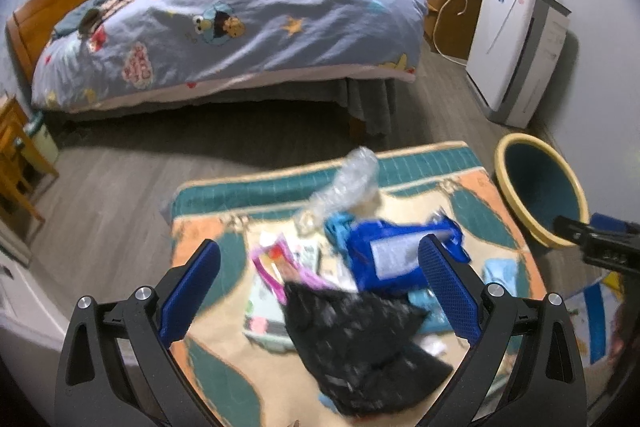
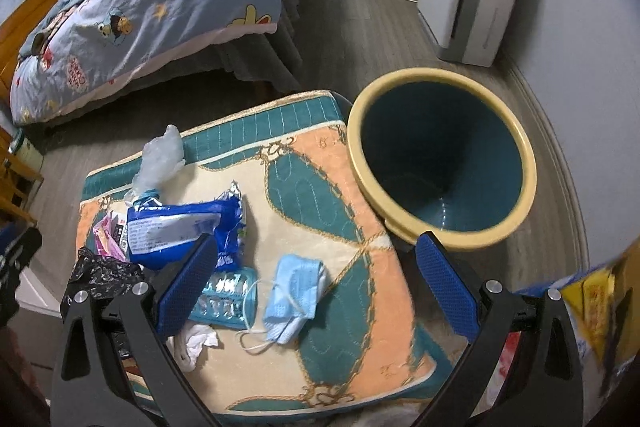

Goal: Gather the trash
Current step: 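Grasp the blue face mask with the right gripper while the left grasps the black bag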

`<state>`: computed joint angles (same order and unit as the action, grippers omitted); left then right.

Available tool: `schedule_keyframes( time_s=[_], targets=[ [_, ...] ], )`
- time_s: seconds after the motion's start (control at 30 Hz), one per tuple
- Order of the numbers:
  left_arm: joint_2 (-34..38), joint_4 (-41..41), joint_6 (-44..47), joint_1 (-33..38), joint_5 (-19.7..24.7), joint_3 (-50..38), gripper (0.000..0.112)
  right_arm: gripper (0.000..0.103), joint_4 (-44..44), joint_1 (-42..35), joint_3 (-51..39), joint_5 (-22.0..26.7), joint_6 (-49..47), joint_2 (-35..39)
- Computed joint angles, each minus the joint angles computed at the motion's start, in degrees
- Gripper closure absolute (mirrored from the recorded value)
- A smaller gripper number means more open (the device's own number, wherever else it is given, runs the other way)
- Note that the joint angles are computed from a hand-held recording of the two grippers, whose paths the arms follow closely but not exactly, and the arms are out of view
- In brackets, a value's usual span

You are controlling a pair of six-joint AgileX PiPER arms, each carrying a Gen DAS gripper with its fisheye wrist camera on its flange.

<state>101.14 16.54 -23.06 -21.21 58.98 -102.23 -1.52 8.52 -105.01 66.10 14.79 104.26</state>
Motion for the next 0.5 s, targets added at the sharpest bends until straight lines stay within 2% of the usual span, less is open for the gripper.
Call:
schedule_keyframes(
  time_s=[0.07, 0.23, 0.33, 0.4, 0.5],
  targets=[
    [2.63, -0.23, 1.12, 0.73, 1.16, -3.92, 0.014, 0.006, 0.93, -1.31, -2.35, 1.01, -1.83, 1.68],
    [9.08, -2.14, 4.38, 2.58, 4.62, -12.03, 0.014, 0.006, 5.44, -3.14, 0.84, -0.22, -4.80, 2.58],
    [8.44, -2.05, 4.07, 2.79, 3.46, -8.57, 0.014, 0.006, 5.53, -2.48, 3.20, -1.18, -5.68, 2.91],
    [9.15, -3.57, 3.89, 3.01, 5.23, -9.23, 0.014, 0.006, 6.29, -2.23, 4.32, -1.72, -6.96, 3.34],
    [7.28, -5.09, 2.53, 2.67, 4.64, -5.99, 0.014, 0.006, 7.68, -2.32, 5.48, -1.84, -7.62, 3.98]
  ],
)
